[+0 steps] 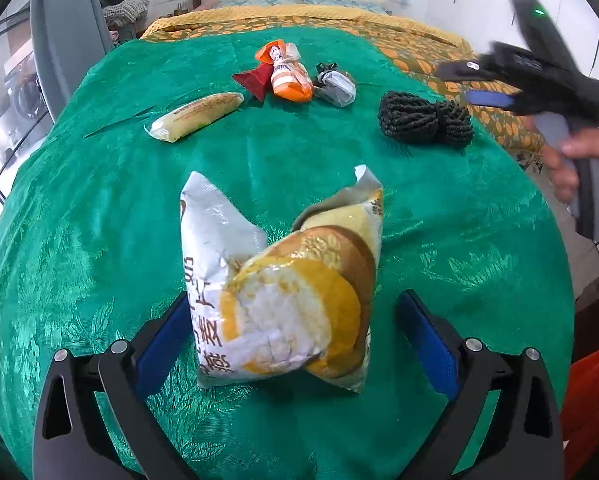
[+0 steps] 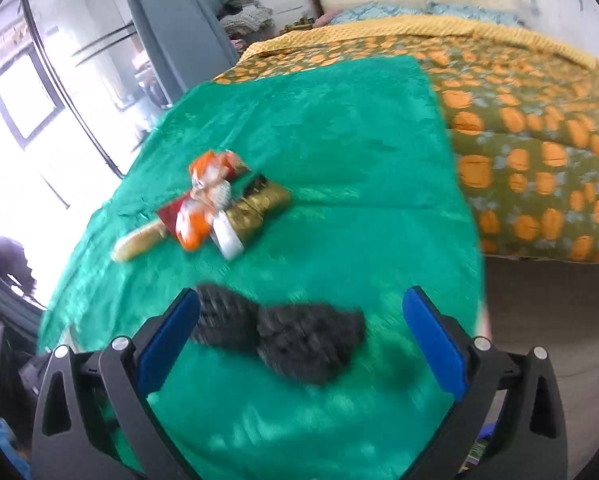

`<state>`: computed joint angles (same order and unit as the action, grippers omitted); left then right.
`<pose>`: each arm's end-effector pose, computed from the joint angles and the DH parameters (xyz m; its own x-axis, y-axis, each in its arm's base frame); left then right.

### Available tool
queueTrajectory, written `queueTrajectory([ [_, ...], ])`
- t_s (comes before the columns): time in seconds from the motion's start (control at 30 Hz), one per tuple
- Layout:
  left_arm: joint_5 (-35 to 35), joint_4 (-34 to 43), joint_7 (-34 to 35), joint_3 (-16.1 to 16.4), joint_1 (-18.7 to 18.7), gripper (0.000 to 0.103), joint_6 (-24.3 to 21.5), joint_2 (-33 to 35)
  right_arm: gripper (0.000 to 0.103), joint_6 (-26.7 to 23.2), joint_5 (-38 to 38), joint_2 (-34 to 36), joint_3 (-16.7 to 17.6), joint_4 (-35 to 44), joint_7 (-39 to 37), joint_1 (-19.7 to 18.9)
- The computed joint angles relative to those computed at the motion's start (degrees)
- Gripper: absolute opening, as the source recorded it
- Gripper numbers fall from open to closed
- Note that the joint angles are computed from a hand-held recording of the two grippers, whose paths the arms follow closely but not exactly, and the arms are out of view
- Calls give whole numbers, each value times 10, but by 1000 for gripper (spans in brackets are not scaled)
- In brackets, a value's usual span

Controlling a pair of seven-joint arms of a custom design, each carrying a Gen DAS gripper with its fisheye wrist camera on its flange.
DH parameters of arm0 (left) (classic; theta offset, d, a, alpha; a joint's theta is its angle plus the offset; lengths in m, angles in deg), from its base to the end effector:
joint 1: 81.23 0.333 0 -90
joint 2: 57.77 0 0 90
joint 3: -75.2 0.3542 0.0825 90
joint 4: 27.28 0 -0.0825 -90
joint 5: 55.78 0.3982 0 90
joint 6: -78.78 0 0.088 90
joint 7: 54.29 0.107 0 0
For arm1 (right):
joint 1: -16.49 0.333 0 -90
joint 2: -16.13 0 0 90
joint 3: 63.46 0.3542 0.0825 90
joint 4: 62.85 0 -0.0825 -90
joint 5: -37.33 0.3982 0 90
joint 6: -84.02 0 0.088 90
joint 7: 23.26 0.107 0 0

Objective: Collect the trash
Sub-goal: 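Grasp the white bread packet with left tool while right tool grasps black rope bundle, then carry both items to the blue wastebasket and open both tools to drop them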

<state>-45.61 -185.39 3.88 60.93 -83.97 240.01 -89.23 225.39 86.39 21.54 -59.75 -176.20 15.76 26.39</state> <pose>0.3691 -0.1249 0.4604 0.0882 -0.9950 0.0476 -0.8082 -0.0994 -0.5804 0.6094 0.1448 0.4932 0.5812 -0.7537 -0.3069 -0.7285 -0.3139 -0.6089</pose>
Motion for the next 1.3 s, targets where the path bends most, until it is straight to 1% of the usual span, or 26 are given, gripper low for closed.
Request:
queueTrajectory([
  [0.07,-3,-2,3,5,-3,97,4,-1,98,-26,-10,15,1,18,9,0],
  [0.17,-7,-3,7,8,-6,97,5,-2,98,-116,-30,20,1,33,4,-10],
  [0.2,-10,-4,9,10,-8,97,6,-3,98,-137,-37,14,1,29,-7,-12],
  [0.27,-14,-6,7,10,-7,97,6,-7,98,-225,-48,-4,-5,22,-39,-21],
  [0.3,-16,-7,6,10,-7,97,3,-10,98,-256,-55,-13,-8,17,-54,-22],
  [0.33,-18,-7,5,10,-7,97,1,-12,98,-269,-68,-32,-10,2,-75,-20],
  [0.37,-21,-8,5,13,-8,97,0,-14,98,-250,-88,-59,-10,-23,-97,-14],
  [0.4,-28,-9,7,19,-13,97,0,-18,98,-211,-105,-83,-10,-48,-107,-6],
  [0.43,-33,-10,10,24,-17,97,3,-19,98,-183,-115,-94,-10,-59,-101,1],
  [0.47,-38,-11,13,28,-20,97,6,-21,98,-139,-139,-101,-7,-70,-63,8],
  [0.5,-41,-12,15,28,-21,97,9,-22,98,-111,-162,-100,-6,-71,-16,13],
  [0.6,-44,-13,15,22,-16,97,12,-21,98,-43,-242,-70,-4,-51,205,18],
  [0.7,-35,-11,13,10,-6,97,7,-19,98,-17,-246,-39,-8,-32,286,24],
  [0.77,-22,-11,5,-1,7,97,9,-24,98,-18,-250,-23,-6,-22,308,28],
  [0.8,-19,-13,0,-3,12,97,13,-28,98,-17,-259,-20,-5,-22,311,30],
  [0.83,-18,-14,-3,-3,14,97,16,-31,93,-4,-283,-19,-3,-26,319,34],
  [0.87,-17,-16,-7,-1,16,97,18,-33,80,-1,-293,-15,-1,-21,321,36],
  [0.9,-17,-17,-12,-1,20,97,18,-36,70,1,-293,-15,1,-23,309,37],
  [0.93,-19,-19,-16,2,20,97,18,-38,55,0,-288,-16,3,-25,296,38],
  [0.97,-25,-21,-14,9,15,97,21,-38,48,5,-282,-18,4,-30,286,39],
  [1.0,-31,-22,-12,17,9,93,23,-36,44,7,-277,-20,4,-32,275,39],
  [1.07,-42,-24,-2,29,-5,82,29,-34,41,21,-263,-35,5,-50,249,39],
  [1.1,-46,-24,4,33,-11,71,35,-33,41,24,-251,-42,4,-57,233,39],
  [1.17,-51,-23,12,33,-14,56,42,-30,41,21,-211,-71,-1,-79,182,38],
  [1.23,-44,-21,3,14,0,53,38,-32,41,13,-189,-98,-10,-99,139,40],
  [1.3,-45,-21,2,13,-1,50,43,-31,41,2,-168,-130,-25,-125,93,41],
])
